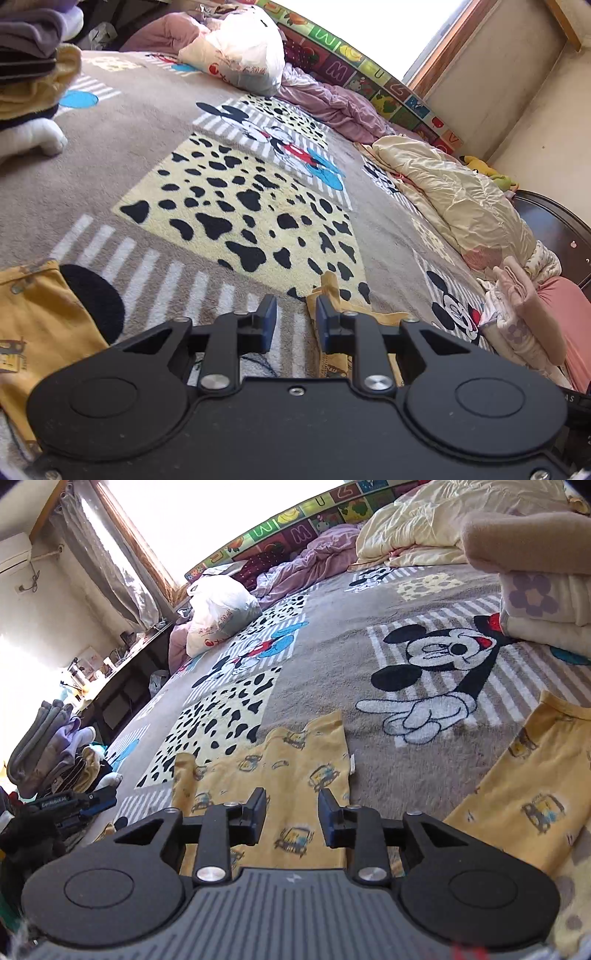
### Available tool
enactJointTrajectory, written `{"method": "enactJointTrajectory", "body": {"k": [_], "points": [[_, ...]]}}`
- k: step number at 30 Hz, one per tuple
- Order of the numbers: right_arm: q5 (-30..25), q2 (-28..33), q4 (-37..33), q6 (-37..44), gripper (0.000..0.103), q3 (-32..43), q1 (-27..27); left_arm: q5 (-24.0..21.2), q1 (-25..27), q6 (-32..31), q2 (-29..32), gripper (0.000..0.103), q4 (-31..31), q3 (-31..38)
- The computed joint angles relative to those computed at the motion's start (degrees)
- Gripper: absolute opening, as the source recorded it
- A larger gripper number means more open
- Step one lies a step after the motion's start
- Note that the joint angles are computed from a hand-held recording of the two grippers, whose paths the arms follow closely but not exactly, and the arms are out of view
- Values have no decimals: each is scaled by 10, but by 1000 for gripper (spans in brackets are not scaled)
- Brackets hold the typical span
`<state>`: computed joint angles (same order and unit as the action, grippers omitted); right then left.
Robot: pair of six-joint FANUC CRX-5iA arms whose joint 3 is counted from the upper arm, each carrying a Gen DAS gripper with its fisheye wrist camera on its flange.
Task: Fold clothes
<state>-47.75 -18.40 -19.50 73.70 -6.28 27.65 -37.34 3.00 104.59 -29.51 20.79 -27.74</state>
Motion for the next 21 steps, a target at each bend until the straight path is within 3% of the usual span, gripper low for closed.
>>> {"method": "enactJointTrajectory", "body": {"k": [3,9,15,16,17,18,21], "points": [[-23,80,-74,55,36,70,-55,14,-4,-21,31,21,45,-7],[-46,177,-100,71,44,139,-76,58,-10,-118,52,22,182,-47],[-60,214,-173,113,45,168,-104,73,-16,-139,71,25,207,-47],[-67,219,-192,126,39,172,-110,71,-16,-123,74,5,186,-39],[-75,223,-206,139,18,177,-113,68,-17,-101,77,0,158,-29],[-81,225,-217,155,4,178,-115,72,-17,-83,73,0,138,-25],[-35,194,-204,148,4,149,-107,91,-12,-41,58,0,96,-24]]}}
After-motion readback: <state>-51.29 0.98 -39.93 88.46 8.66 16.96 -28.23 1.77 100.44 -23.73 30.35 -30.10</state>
